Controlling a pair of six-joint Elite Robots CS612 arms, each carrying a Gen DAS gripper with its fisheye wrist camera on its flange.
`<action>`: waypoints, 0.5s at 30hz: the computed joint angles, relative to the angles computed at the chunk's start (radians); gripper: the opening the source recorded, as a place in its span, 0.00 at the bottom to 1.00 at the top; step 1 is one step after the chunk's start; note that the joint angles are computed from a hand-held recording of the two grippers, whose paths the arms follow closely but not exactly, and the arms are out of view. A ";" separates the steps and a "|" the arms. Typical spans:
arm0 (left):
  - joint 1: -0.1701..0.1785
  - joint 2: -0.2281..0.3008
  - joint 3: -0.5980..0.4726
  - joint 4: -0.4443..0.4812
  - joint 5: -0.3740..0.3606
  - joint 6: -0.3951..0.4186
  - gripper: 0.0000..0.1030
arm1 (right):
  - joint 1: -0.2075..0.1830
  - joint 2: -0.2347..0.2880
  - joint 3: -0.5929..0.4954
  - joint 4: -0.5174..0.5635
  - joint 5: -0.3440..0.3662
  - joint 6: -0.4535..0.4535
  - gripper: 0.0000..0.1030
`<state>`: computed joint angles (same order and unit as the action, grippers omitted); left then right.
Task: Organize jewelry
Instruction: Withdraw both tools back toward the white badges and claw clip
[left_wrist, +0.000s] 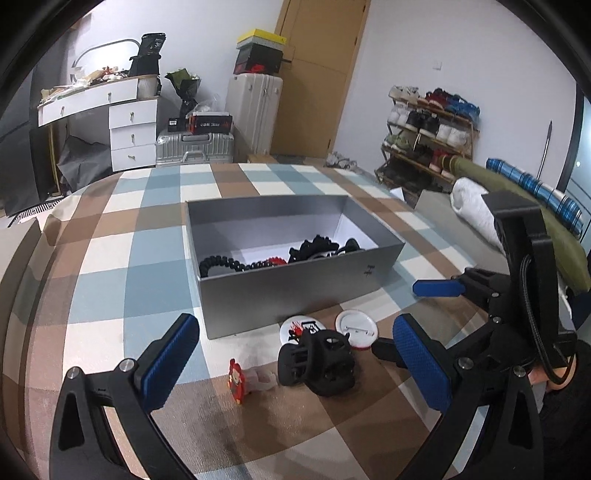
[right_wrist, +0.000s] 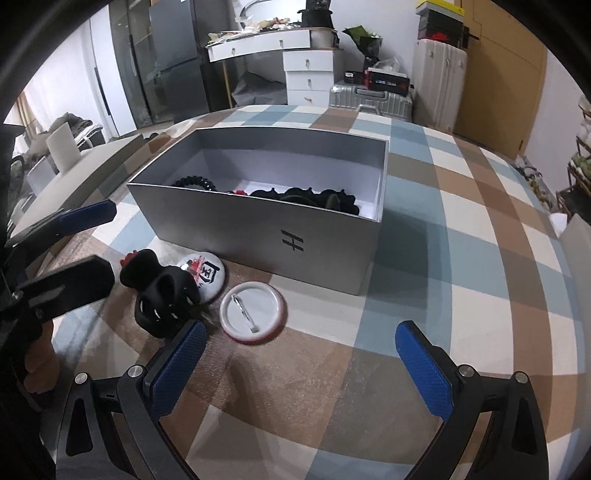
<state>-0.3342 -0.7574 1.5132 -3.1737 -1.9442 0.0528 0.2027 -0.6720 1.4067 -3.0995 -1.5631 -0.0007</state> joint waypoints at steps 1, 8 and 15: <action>-0.001 -0.002 0.001 0.008 0.004 0.006 0.99 | 0.000 0.000 -0.001 0.004 -0.002 0.001 1.00; -0.002 -0.009 0.016 -0.032 0.030 0.018 0.98 | 0.012 0.008 -0.019 0.037 -0.022 -0.016 0.98; 0.007 0.003 -0.003 -0.034 0.083 -0.092 0.98 | 0.019 0.021 -0.049 0.071 -0.026 -0.049 0.89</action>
<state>-0.3277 -0.7544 1.5105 -3.2075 -1.8616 -0.0389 0.2222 -0.6509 1.3579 -3.0282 -1.5888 -0.0499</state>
